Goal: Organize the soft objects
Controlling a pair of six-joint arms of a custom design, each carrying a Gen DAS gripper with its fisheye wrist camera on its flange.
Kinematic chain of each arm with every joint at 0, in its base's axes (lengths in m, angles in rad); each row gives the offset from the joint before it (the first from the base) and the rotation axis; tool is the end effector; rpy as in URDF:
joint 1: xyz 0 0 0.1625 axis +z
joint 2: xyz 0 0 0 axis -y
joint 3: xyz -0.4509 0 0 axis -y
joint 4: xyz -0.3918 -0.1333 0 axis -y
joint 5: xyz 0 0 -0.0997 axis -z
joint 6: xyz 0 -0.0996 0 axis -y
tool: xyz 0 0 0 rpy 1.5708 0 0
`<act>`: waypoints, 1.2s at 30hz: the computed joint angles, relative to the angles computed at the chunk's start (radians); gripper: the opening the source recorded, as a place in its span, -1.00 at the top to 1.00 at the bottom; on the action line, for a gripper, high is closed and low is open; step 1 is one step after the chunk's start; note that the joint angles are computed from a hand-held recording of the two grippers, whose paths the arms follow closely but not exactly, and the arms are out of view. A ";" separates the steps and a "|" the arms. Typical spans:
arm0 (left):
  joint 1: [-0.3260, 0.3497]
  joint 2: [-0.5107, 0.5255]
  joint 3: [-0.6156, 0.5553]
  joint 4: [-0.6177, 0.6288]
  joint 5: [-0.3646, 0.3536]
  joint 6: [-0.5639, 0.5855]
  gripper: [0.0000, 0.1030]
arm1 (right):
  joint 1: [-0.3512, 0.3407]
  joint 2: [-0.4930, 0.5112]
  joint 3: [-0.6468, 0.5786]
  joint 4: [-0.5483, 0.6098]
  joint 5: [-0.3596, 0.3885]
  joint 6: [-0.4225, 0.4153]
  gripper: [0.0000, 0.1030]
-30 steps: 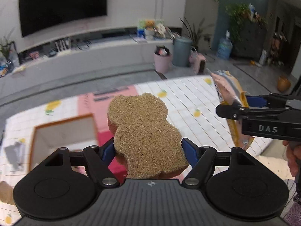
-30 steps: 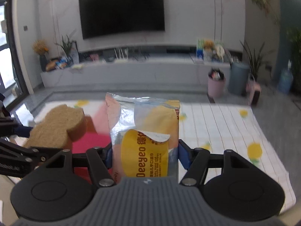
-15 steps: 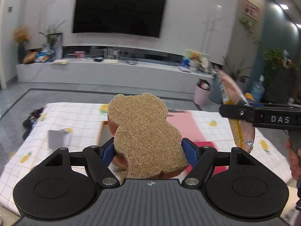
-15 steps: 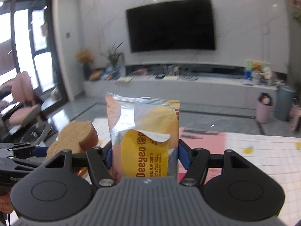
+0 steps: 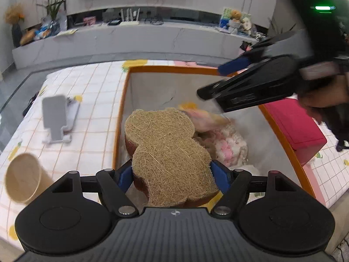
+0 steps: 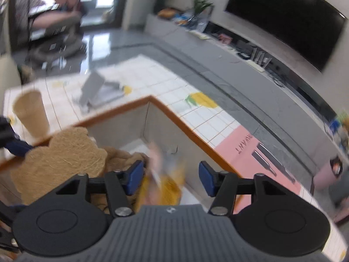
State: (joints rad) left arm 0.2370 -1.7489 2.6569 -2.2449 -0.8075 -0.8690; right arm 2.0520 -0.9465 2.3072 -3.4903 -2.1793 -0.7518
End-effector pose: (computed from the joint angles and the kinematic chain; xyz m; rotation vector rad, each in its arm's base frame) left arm -0.1873 -0.2532 0.2043 0.6882 2.3976 -0.7594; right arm 0.2867 -0.3841 0.1287 1.2160 -2.0914 0.5829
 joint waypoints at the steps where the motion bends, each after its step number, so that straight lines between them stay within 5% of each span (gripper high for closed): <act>1: -0.003 0.000 0.001 0.008 -0.001 -0.003 -0.65 | -0.009 0.016 -0.029 0.038 -0.033 0.011 0.22; 3: -0.021 -0.018 0.005 0.032 -0.009 -0.024 -0.65 | -0.021 0.014 -0.059 0.164 -0.057 0.077 0.45; 10: -0.013 -0.029 -0.001 0.035 -0.025 -0.028 -0.65 | -0.046 0.006 -0.042 0.181 -0.002 0.110 0.43; 17: 0.013 -0.026 -0.003 0.031 -0.024 -0.022 -0.65 | -0.102 -0.043 -0.024 0.254 0.274 0.262 0.42; 20: 0.010 -0.026 -0.002 0.038 -0.026 -0.034 -0.65 | -0.106 -0.011 -0.021 0.198 0.307 0.269 0.43; 27: 0.011 -0.020 -0.004 0.039 -0.051 -0.029 -0.65 | -0.128 -0.016 -0.049 0.313 0.245 0.380 0.43; 30: 0.015 -0.018 -0.012 0.049 -0.075 -0.006 -0.65 | -0.087 0.001 -0.058 0.342 0.122 0.325 0.42; 35: 0.021 -0.010 -0.020 0.066 -0.121 0.043 -0.65 | -0.066 0.021 -0.047 0.302 0.052 0.325 0.39; 36: 0.017 -0.010 -0.017 0.072 -0.122 0.049 -0.65 | -0.052 0.038 -0.044 0.268 0.021 0.294 0.25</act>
State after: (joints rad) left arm 0.2544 -1.7587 2.6400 -2.1732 -0.9296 -0.8201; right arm 2.0002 -0.9084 2.2634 -3.2227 -2.1579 -0.4583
